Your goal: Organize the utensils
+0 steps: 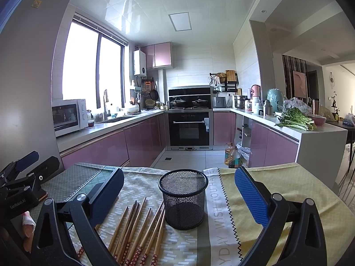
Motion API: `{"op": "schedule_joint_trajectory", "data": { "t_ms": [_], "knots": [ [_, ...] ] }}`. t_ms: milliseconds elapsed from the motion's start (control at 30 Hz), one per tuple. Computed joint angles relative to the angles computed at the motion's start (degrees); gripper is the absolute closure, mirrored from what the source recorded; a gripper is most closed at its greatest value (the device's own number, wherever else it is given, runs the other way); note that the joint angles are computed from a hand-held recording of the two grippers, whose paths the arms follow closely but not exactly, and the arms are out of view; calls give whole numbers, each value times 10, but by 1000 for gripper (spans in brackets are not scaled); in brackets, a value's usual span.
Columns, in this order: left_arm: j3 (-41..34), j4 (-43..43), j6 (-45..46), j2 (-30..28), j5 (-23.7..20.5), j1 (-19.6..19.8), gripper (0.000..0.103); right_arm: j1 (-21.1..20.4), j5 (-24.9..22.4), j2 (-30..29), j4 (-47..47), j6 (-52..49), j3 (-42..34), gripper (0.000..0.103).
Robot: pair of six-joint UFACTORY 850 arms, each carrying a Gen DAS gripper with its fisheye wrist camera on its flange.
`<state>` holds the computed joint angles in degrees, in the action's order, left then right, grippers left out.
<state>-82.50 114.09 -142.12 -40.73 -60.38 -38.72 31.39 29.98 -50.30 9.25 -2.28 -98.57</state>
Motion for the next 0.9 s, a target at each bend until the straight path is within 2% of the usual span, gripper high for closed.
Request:
{"op": "schedule_joint_trajectory", "data": {
  "t_ms": [567, 767, 900],
  "knots": [
    [-7, -4, 8, -3, 20, 6, 6, 0, -5, -6, -2, 5, -6, 6],
    [-16, -23, 38, -8, 78, 20, 6, -3, -44, -17, -33, 24, -23, 6],
    [-38, -77, 99, -18, 159, 40, 6, -6, -129, -41, -102, 73, -65, 6]
  ]
}}
